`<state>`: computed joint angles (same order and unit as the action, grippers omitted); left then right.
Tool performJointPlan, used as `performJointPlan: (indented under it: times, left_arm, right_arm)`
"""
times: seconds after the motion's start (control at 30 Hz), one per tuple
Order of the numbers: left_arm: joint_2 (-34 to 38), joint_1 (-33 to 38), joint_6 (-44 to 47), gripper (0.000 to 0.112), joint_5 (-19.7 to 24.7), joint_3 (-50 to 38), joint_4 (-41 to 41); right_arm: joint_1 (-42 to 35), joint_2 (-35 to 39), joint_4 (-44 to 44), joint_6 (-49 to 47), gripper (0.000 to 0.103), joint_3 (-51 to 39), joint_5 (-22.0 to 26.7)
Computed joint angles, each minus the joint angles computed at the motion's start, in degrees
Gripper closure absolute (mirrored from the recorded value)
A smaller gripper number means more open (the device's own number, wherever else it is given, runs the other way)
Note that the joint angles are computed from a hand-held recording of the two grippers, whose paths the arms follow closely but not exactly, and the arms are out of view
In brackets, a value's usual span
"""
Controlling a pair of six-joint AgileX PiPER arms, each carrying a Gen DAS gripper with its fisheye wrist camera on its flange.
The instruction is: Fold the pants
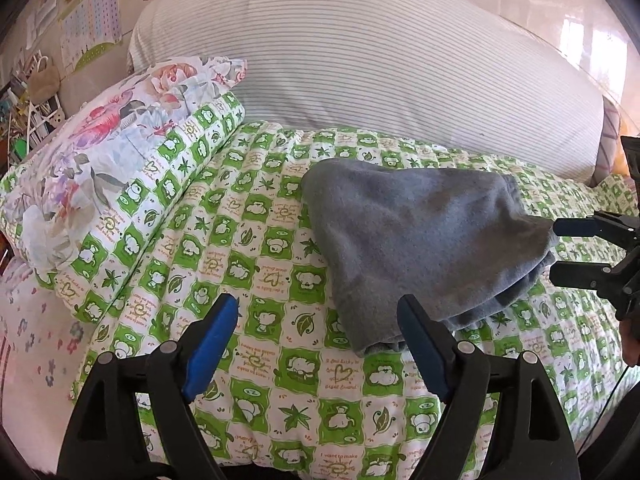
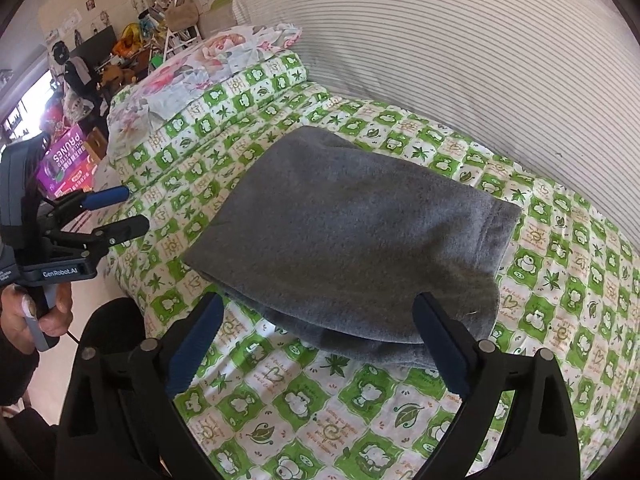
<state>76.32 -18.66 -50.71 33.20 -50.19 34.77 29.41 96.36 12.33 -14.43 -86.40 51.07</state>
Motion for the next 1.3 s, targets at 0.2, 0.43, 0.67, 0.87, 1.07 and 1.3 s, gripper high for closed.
performJointPlan:
  times: [0.2, 0.43, 0.67, 0.87, 1.07, 1.3]
  left_arm:
    - [-0.51, -1.98, -1.98, 0.03, 1.26, 0.09, 2.2]
    - [-0.33, -3.9, -4.26, 0.029, 2.29, -0.04, 4.68]
    - [0.24, -4.62, -5.06, 0.029, 2.53, -0.18, 5.84]
    - [-0.1, -4.69, -9.99, 0.029, 1.7, 1.03, 9.99]
    - [0.35, -4.51, -9.89, 0.029, 1.2, 0.99, 10.24]
    - [0.96, -3.81, -8.04, 0.029, 0.67, 0.54, 8.44]
  right_arm:
    - [0.06, -0.34, -0.4, 0.24, 0.007, 0.17, 0.17]
    - [-0.45, -2.14, 0.01, 0.58, 0.007, 1.93, -0.46]
    - [-1.2, -3.29, 0.9, 0.14, 0.007, 3.19, -0.92]
    - [-1.97, -3.15, 1.74, -0.32, 0.007, 3.46, -1.06]
    - [-2.2, -3.19, 2.03, -0.47, 0.007, 3.73, -1.2]
    - [-2.39, -3.01, 2.45, -0.65, 0.007, 3.92, -1.26]
